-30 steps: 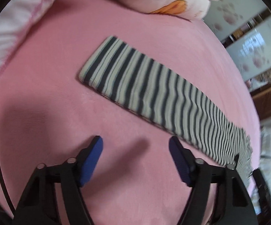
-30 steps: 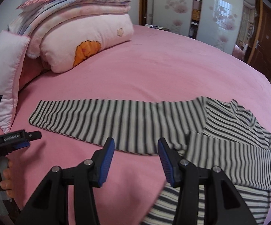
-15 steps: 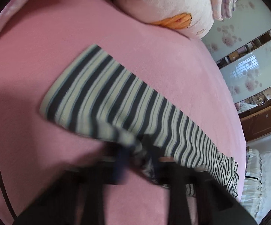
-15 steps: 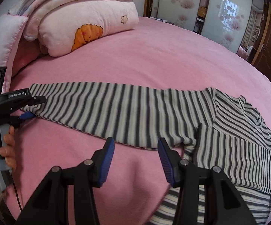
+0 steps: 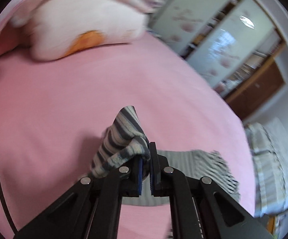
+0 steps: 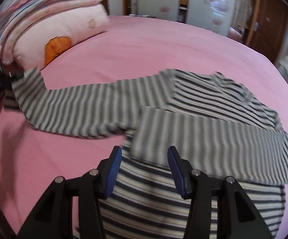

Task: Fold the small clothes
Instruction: 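Fold the held sleeve across the shirt body with the left tool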

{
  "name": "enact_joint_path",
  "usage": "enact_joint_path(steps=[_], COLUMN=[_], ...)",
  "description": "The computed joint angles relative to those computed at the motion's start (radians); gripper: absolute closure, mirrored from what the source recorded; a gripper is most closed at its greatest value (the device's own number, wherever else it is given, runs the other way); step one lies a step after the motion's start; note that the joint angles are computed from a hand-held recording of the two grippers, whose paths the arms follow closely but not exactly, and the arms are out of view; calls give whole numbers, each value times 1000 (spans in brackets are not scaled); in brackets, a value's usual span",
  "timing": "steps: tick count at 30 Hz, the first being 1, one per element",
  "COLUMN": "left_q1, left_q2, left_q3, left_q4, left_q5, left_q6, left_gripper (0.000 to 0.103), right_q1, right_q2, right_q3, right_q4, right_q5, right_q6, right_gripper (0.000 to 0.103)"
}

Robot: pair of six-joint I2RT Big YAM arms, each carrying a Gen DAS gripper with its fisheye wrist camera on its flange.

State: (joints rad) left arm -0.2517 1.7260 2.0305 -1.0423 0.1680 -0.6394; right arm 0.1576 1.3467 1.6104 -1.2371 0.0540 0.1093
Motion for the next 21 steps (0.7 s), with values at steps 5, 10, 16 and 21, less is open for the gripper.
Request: enact_joint_path(steps=[5,10,16,21], left_q1=[-112,-217,-350,-423], left_q2=[117,256,378,401], left_q3=[247,469,605,528], left_q4=[-69,-142,-182,-121], left_q5=[27,65,95,123], left_q6=[10,-20,-87,-168], left_gripper=[100,100,100,100], right_q1=[-126,-259,-391,-475], right_q2=[-82,-129,-151,-148], right_q3=[-46,-71,-94,-109], right_q4=[2,-2,-16,-18], right_q5=[-13,-51,-100,-136], right_q6=[-38,-85,-121,-140], right_gripper=[55,55,55,55])
